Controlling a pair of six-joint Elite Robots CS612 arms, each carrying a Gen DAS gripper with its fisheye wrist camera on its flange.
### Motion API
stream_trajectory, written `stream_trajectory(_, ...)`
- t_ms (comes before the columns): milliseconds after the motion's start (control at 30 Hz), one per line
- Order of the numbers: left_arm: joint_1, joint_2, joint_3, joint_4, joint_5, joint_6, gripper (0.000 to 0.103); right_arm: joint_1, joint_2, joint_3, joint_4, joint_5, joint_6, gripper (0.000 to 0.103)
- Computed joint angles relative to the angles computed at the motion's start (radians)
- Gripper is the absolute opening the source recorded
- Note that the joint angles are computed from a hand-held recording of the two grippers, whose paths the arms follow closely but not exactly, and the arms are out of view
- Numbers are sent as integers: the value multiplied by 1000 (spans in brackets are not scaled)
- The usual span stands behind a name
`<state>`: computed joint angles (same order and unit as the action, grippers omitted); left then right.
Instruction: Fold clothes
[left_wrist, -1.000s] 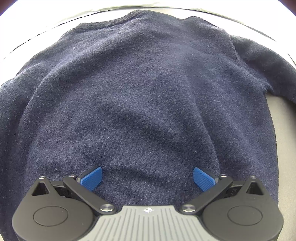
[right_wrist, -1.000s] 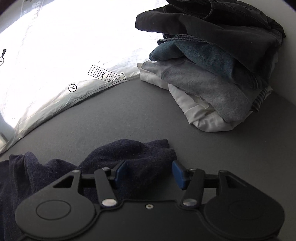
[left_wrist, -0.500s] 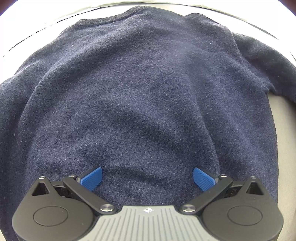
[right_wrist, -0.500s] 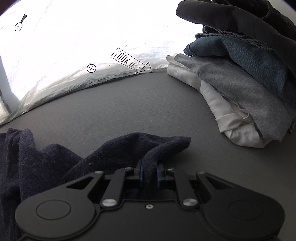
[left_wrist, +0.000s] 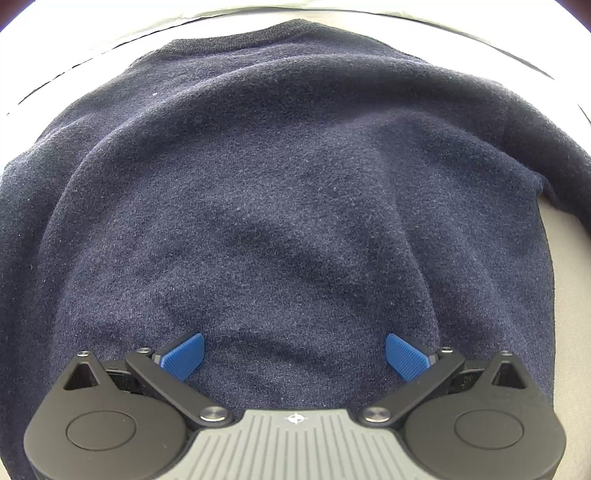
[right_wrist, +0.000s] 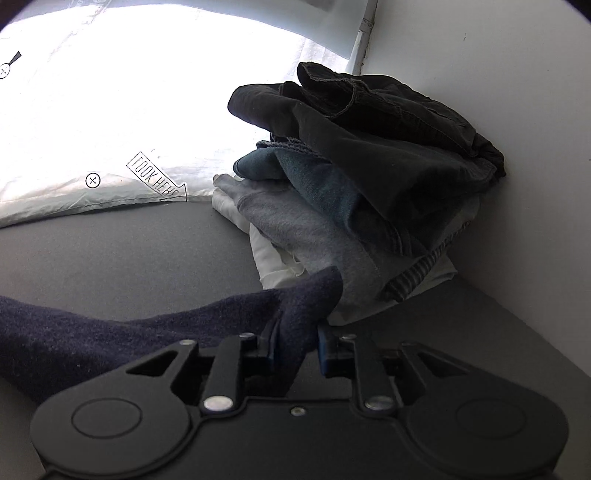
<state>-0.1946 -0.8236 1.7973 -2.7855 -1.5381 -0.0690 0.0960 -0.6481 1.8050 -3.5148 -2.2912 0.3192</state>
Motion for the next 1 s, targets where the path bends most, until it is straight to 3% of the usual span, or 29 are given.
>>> stream_trajectory(67,1,-1,4,-7,-1,5,103,-6,-21,21,108,35,85,28)
stream_trajectory(167,3,-2,13,-26,-7,23,103,-1,-31,29,126,8,171,47)
stream_trajectory(267,4,-4,30,-78,-11,56,102,11,-30,17,78,7,90,51)
stream_trajectory(367,21,-4,36,-160,17,48,98,26,-30,-12,42,51,36,57)
stream_trajectory(433,33,-3,37,-215,37,39,95,34,-26,-39,26,118,-5,60)
stream_trajectory(600,102,36,-55,-237,80,69,79,64,16,-172,52,321,-139,63)
stream_trajectory(833,177,145,-275,-208,13,187,82,115,126,-448,201,595,-231,65)
stream_trajectory(1000,194,260,-466,-165,-83,382,88,125,223,-650,350,772,-275,65)
